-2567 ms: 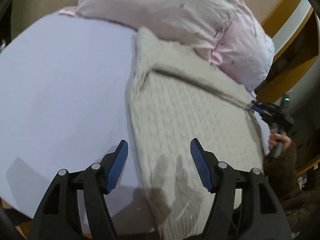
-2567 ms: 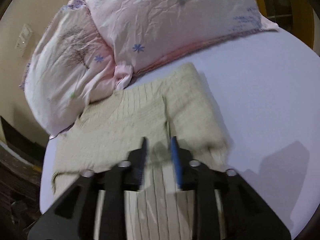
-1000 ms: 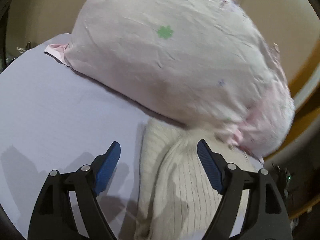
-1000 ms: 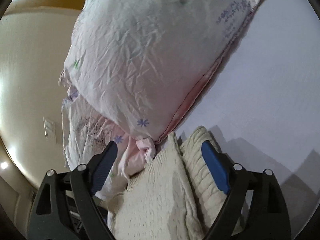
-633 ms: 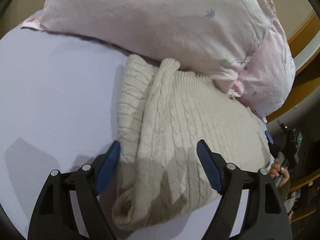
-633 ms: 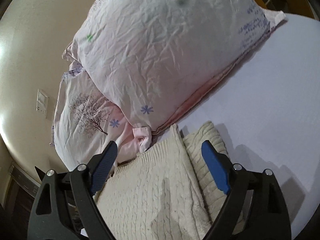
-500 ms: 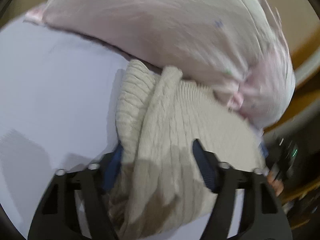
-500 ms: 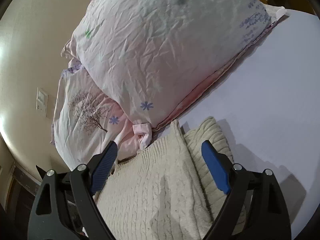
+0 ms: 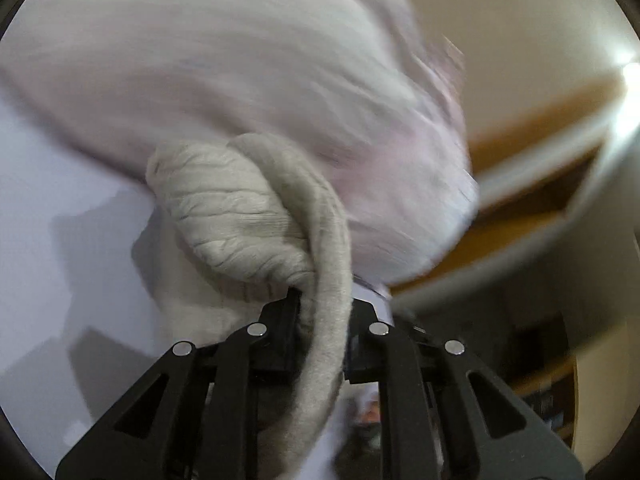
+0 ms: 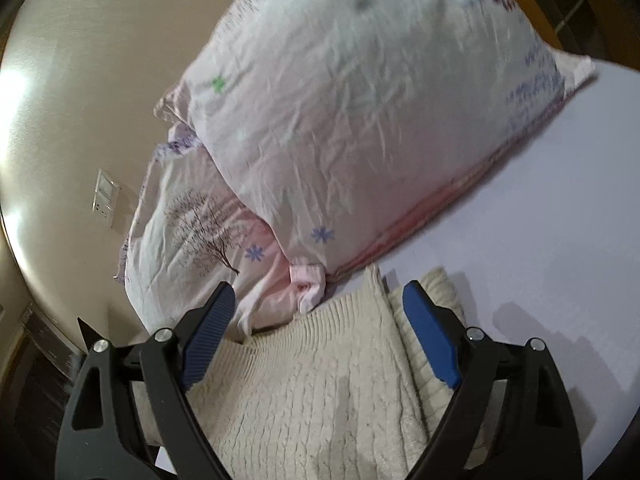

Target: Fold small clothes

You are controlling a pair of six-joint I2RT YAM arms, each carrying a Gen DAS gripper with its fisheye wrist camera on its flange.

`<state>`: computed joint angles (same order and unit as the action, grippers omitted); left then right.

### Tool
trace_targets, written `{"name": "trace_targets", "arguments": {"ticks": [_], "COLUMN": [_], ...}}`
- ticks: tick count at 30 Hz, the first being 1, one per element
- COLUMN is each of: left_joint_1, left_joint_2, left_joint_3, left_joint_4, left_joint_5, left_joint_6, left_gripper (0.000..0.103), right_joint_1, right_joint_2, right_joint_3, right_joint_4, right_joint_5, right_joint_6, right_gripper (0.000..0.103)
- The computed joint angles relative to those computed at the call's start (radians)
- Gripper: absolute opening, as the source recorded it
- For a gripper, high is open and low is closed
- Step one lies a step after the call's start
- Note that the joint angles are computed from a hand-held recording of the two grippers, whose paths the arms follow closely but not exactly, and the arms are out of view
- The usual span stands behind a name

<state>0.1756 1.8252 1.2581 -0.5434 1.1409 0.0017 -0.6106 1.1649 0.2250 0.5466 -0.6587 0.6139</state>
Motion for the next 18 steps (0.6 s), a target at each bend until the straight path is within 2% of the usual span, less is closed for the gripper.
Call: {"name": "trace_targets", "arguments": {"ticks": [2,3,4,6,7,9,11,12,13,14,15,18], "left_joint_1": [-0.185,-0.268,-0.344,-0.472,-0.500,-0.493,-0.438,-0.383,-0.346,-0.310,-0.277,-0.232], "left_joint_2": [-0.043,-0.024,0.023,0.158,0.200,0.194,0.108,0.044,0.005,-0.030,-0.050,-0.008], "left_joint_3": [-0.082,-0.084,-0.046,0.093,0.135,0.106,0.024,-0.039,-0.074,-0.105,-0.113,-0.098], "left_joint_4": [0.216,0.262,0.248,0.094,0.037,0.057,0.160,0.231,0.275,0.302,0.276,0.169], "left_joint_5": [-0.041,-0.078,-0.107,-0.135,-0.119,-0.020,-0.020,-0.041,-0.085,-0.146,-0.239,-0.385], "left_joint_6": [-0.164,-0.193,-0.190,-0.136,-0.112,-0.082,-0.094,-0.102,-0.116,-0.118,-0.080,0.022], "left_gripper": [0.016,0.017,0.018,0.018,0.018,0.018,0.021,0.040,0.049,0.065,0.067,0.067], "right_joint_1": [-0.035,-0.059,-0.089,-0.156,-0.183,-0.242,-0.284,-0.288,-0.278,-0.266,-0.242,-0.151], "right_joint_2": [-0.023,-0.027,-0.026,-0.002,0.013,0.061,0.114,0.130,0.149,0.165,0.182,0.259], "right_joint_3": [-0.001,0.002,0.006,0.025,0.036,0.060,0.095,0.112,0.141,0.162,0.188,0.273], "right_joint_4": [-0.019,-0.030,-0.048,-0.091,-0.107,-0.128,-0.165,-0.196,-0.259,-0.309,-0.366,-0.528], "right_joint_5": [-0.004,-0.017,-0.032,-0.066,-0.089,-0.163,-0.249,-0.271,-0.283,-0.281,-0.266,-0.200], "right_joint_6": [-0.010,-0.020,-0.035,-0.067,-0.077,-0.083,-0.093,-0.105,-0.136,-0.162,-0.185,-0.266], "right_gripper": [0.086,0.086,0.086,0.086,0.086,0.089,0.094,0.097,0.098,0.099,0.099,0.099]}}
